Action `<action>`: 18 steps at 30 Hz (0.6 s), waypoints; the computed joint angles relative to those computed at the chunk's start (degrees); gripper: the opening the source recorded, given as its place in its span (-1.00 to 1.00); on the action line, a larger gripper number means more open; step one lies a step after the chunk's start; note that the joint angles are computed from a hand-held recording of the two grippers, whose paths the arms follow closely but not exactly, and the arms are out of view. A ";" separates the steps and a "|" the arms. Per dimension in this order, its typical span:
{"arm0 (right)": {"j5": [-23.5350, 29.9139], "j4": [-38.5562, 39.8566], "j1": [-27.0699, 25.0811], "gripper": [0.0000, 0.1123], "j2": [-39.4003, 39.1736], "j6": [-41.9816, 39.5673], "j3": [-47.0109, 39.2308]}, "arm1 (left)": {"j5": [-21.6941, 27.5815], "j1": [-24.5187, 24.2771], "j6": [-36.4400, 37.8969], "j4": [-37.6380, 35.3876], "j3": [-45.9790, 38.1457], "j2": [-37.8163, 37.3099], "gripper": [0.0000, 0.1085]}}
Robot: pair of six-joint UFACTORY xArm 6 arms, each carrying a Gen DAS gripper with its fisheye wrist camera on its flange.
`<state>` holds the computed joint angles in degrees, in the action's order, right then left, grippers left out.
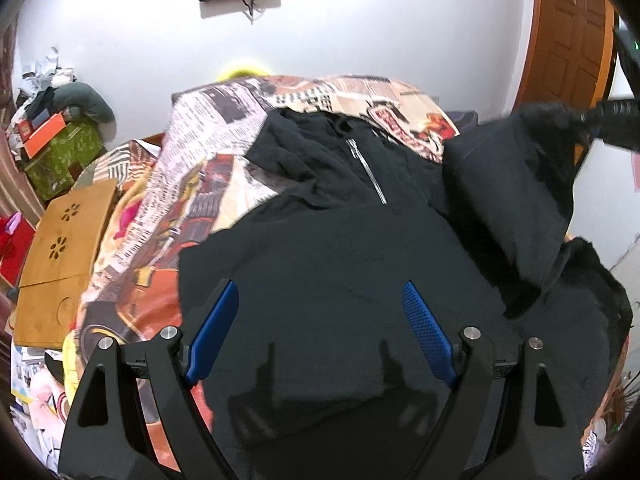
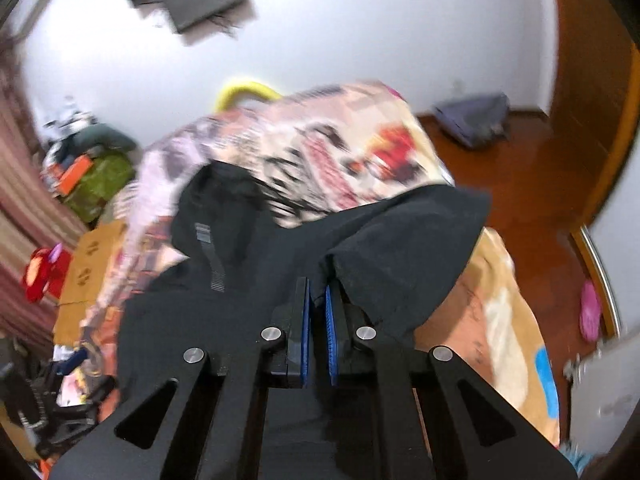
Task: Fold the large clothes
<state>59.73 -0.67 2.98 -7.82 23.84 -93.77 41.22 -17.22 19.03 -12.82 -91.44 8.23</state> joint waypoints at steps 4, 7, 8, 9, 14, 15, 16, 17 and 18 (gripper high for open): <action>1.67 3.67 5.45 -0.89 6.22 -3.52 -9.84 | 0.39 2.43 2.90 -4.13 0.21 -1.70 0.54; 3.72 6.01 9.89 -0.89 10.88 -6.24 -14.88 | 0.90 4.71 4.22 -6.49 0.78 -2.84 0.54; 4.51 7.20 11.40 -0.89 12.45 -7.10 -16.04 | 1.14 5.46 4.41 -6.97 0.96 -3.07 0.54; 5.08 8.34 12.58 -0.89 13.42 -7.82 -16.38 | 1.40 6.27 4.54 -7.33 1.28 -3.38 0.55; 9.79 10.65 18.00 -0.88 18.90 -10.78 -17.16 | 3.43 10.23 4.51 -7.25 3.62 -4.83 0.55; 11.23 11.19 18.58 -0.88 19.86 -11.33 -17.64 | 4.48 10.99 4.79 -7.65 3.76 -4.84 0.55; 12.33 11.77 19.24 -0.88 20.70 -11.44 -18.04 | 5.50 11.79 5.12 -8.16 4.11 -4.95 0.55; 13.31 13.05 19.64 -0.87 21.32 -11.90 -17.53 | 6.26 12.41 5.27 -8.48 4.57 -5.21 0.55; 15.16 14.02 20.06 -0.86 22.02 -11.94 -18.20 | 7.05 12.98 5.36 -8.76 4.88 -5.28 0.55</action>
